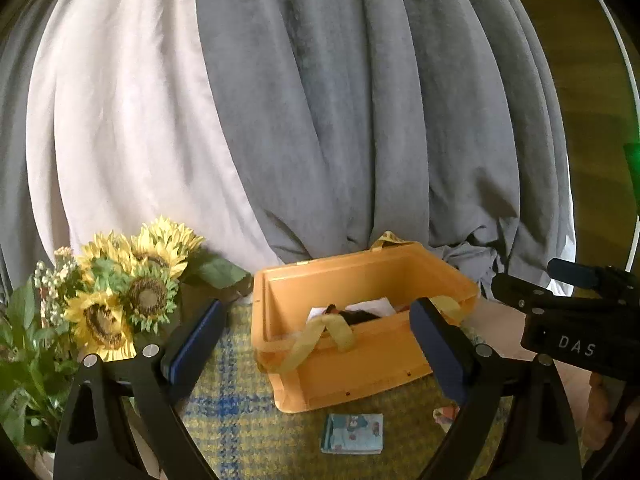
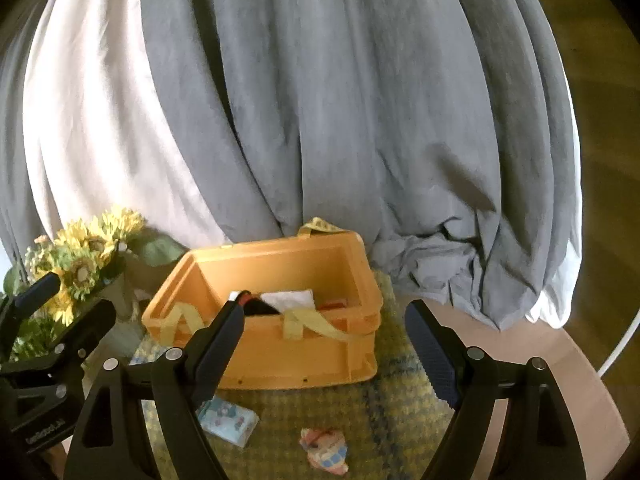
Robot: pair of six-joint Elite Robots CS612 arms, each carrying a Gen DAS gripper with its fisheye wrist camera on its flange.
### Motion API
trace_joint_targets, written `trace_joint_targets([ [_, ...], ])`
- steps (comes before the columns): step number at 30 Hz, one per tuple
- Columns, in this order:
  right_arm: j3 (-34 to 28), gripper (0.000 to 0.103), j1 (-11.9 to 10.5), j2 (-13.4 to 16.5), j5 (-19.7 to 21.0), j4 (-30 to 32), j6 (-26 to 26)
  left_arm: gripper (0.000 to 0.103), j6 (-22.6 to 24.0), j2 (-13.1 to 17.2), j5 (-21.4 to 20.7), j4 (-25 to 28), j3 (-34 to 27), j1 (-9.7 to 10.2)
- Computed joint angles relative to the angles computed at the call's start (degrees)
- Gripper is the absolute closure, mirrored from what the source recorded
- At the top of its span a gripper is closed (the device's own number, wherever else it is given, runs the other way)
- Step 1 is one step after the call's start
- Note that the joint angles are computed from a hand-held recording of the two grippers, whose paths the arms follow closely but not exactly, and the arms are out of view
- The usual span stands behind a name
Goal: Organize soft objects
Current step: 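Withdraw both tools from the crate toward the tissue pack and school-bus toy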
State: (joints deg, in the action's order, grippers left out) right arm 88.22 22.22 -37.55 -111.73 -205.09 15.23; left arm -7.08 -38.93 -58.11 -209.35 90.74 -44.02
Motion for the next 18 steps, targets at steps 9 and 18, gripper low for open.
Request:
trace_joint_targets([
  [9, 1.4, 0.02, 0.6, 0.6, -0.6, -0.7, 0.9, 0.007, -2.4, 0.0, -1.7, 1.8, 2.1, -0.07],
  [18, 2.6, 0.02, 0.8, 1.1, 0.1, 2.0, 3.2, 0.007, -3.1, 0.4, -2.2, 5.0, 3.1, -0.28],
])
